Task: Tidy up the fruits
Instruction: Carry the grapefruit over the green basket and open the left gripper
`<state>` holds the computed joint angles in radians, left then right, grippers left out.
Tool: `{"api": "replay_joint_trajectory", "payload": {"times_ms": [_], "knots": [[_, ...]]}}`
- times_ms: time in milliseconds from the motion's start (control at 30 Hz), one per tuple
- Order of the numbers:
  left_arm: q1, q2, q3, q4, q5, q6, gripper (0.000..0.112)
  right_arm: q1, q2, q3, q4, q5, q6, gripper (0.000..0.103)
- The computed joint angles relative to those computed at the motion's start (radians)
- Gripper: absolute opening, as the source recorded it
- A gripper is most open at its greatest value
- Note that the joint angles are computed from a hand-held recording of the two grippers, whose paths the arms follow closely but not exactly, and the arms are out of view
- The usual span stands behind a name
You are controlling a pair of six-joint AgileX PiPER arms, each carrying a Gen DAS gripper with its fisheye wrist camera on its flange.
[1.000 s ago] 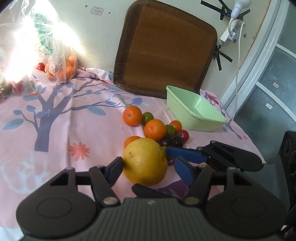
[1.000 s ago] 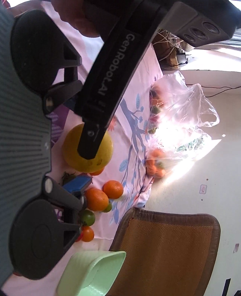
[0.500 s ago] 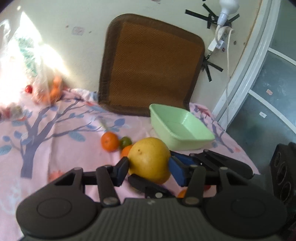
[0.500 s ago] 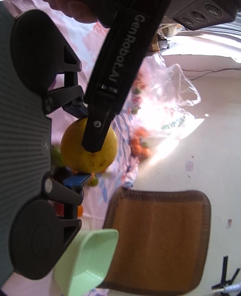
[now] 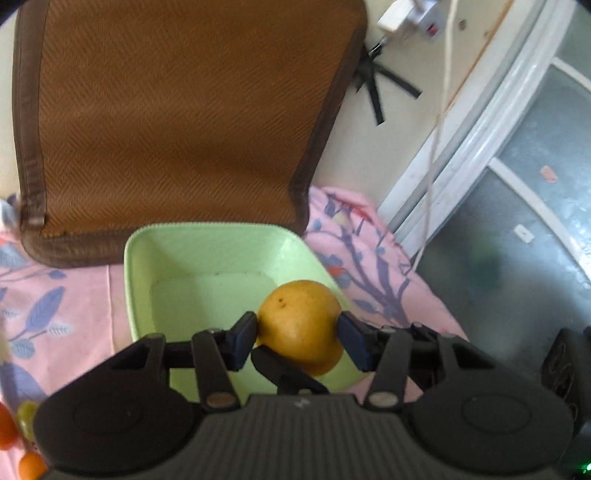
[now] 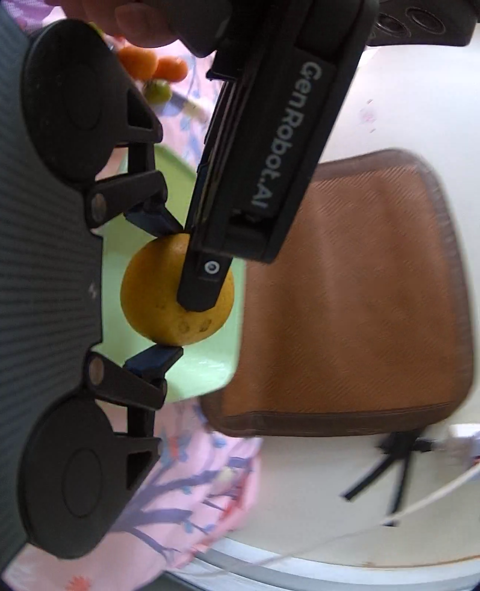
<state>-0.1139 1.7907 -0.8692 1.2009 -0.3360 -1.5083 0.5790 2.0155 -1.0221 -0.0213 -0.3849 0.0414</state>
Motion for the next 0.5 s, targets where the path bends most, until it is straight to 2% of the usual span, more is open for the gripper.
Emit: {"api": "replay_joint_trajectory", "payload": {"times_ms": [133, 200, 267, 333, 400, 500], "knots": [[0.002, 0.047, -0.037, 0.084, 0.018, -0.112, 0.052, -0.012, 0.045, -0.05, -0.06, 0.052, 0.065, 0.066], [-0.004, 0.051, -0.042, 0.113, 0.036, -0.153, 0.053, -0.017, 0.054, -0.06, -0.081, 0.049, 0.104, 0.068], [-0.012, 0.037, -0.035, 0.124, 0.062, -0.17, 0.053, -0.001, 0.041, -0.011, 0.004, -0.015, 0.019, 0.067], [-0.001, -0.016, 0.009, 0.118, 0.051, -0.165, 0.053, 0.012, 0.008, 0.04, 0.044, -0.067, -0.026, 0.067], [0.03, -0.116, 0.106, 0.018, 0.0, -0.037, 0.053, 0.036, -0.047, 0.14, 0.115, -0.168, -0.085, 0.067], [0.138, -0.364, 0.323, -0.062, -0.105, 0.124, 0.058, 0.055, -0.158, 0.347, 0.084, -0.353, -0.003, 0.066]]}}
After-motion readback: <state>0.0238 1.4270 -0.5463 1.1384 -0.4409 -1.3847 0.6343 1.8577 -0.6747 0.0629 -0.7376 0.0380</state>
